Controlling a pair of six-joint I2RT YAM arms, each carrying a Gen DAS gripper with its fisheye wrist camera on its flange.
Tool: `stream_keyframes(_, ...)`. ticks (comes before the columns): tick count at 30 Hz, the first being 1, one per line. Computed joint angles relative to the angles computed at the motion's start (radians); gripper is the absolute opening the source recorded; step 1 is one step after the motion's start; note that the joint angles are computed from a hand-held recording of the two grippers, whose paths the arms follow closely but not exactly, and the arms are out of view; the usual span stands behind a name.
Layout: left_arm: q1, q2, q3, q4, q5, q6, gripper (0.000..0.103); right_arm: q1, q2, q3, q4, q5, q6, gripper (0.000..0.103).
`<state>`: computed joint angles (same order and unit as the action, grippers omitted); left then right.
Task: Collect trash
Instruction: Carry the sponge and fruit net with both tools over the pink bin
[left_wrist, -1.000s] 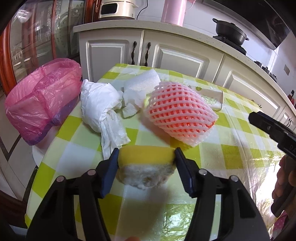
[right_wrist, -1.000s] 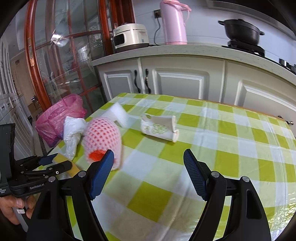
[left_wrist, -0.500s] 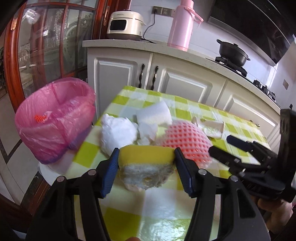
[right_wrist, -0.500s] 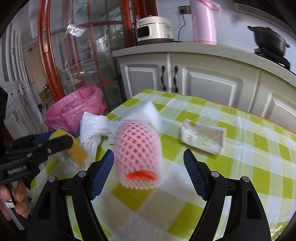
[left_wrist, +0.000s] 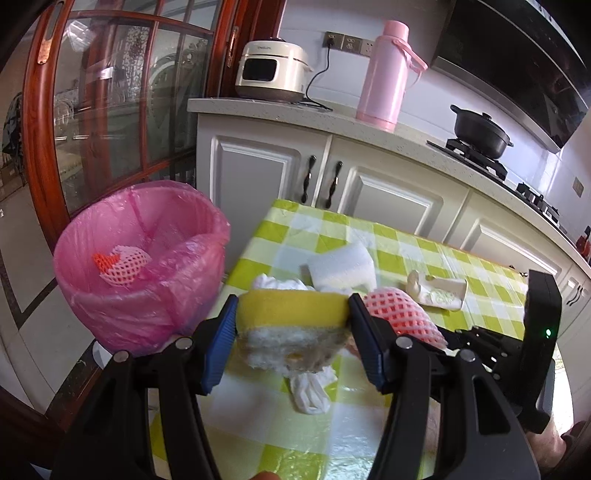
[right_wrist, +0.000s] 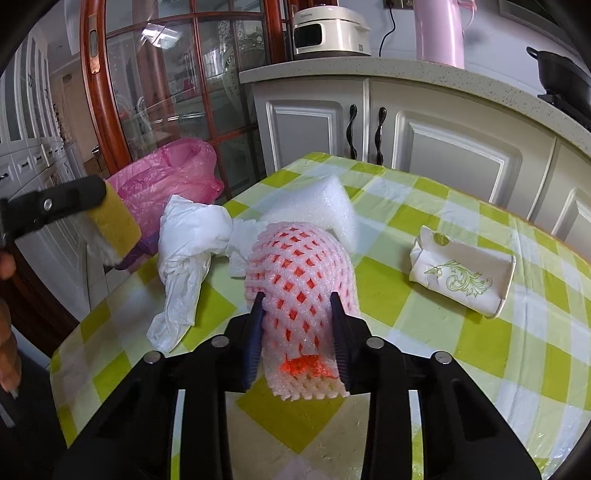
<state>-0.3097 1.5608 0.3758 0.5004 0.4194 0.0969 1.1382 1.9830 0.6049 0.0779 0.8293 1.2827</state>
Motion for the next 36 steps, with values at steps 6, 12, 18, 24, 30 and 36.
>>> stream_keyframes(6,0.043,0.007,0.021,-0.006,0.028,0.010,0.058,0.035,-0.050,0.003,-0.087,0.031,0.056,0.029)
stream_keyframes(12,0.109,-0.020,0.061,-0.055,0.069,0.035,0.058,0.041,-0.161,0.011,-0.202,0.070,0.076,0.029)
stream_keyframes(18,0.172,-0.035,0.147,-0.112,0.088,0.067,0.058,-0.022,-0.269,0.038,-0.193,0.090,-0.081,0.029)
stream_keyframes(24,0.253,0.027,0.307,-0.187,0.106,0.094,0.058,-0.130,-0.307,0.110,-0.059,0.051,-0.354,0.029)
stream_keyframes(30,0.320,0.134,0.502,-0.268,0.124,0.095,0.058,-0.242,-0.241,0.259,0.041,-0.055,-0.579,0.029)
stream_keyframes(36,0.342,0.241,0.654,-0.332,0.104,0.107,0.058,-0.320,-0.103,0.456,0.065,-0.180,-0.701,0.029)
